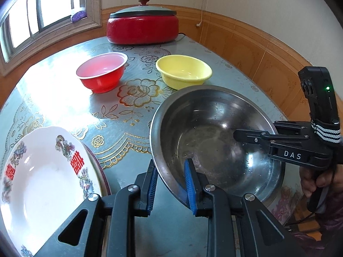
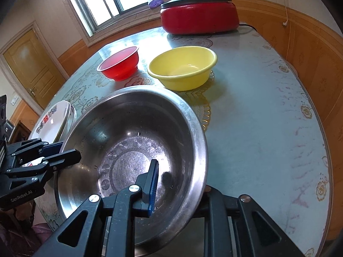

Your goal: Organize plates and bowls

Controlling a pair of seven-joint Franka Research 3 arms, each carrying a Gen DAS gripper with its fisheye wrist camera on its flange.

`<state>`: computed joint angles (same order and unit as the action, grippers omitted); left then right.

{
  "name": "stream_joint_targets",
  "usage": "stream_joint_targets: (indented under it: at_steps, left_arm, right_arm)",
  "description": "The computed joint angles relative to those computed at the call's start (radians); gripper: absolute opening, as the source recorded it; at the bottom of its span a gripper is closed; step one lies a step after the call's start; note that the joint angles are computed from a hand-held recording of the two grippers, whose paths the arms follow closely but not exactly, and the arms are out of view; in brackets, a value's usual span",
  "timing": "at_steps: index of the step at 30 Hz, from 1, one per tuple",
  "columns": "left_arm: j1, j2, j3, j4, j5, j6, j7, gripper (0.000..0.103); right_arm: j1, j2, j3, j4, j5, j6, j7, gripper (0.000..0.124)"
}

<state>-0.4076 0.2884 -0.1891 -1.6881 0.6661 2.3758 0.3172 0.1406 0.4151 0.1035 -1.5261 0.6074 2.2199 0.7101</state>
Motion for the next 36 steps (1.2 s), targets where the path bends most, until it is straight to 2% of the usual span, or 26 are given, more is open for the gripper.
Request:
stream_joint_targets:
  at_steps: [3,12,16,20,25,31,36]
  left_arm:
    - [-0.004,0.005,0.003,0.012,0.012,-0.006,0.009,0.026]
    - [0.017,-0.015,0.001,-0.016,-0.001,0.056,0.032,0.026]
    - [0.025,-0.021,0.000,-0.022,-0.017,0.078,0.037,0.026]
    - [0.026,0.000,-0.002,0.009,-0.044,0.042,0.072,0.026]
    - [0.034,-0.023,0.015,-0.004,-0.024,0.078,0.039,0.026]
    - [0.058,0.014,0.031,0.069,-0.026,0.094,0.029,0.026]
    - [0.085,0.105,0.032,0.192,-0.108,0.078,0.113,0.027]
  right_arm:
    - [-0.004,0.010,0.001,0.016,0.007,-0.009,0.008,0.028]
    - [-0.014,0.023,0.000,0.054,0.024,0.027,0.063,0.042]
    - [-0.016,0.023,0.005,0.057,0.014,0.012,0.042,0.040]
    - [-0.011,0.030,0.003,0.059,0.009,0.024,0.063,0.040]
    - [-0.020,0.049,0.005,0.104,0.023,0.019,0.084,0.040]
    - [-0.025,0.164,0.007,0.300,0.019,-0.039,0.224,0.040]
    - [-0.005,0.317,0.013,0.549,-0.045,-0.121,0.348,0.038]
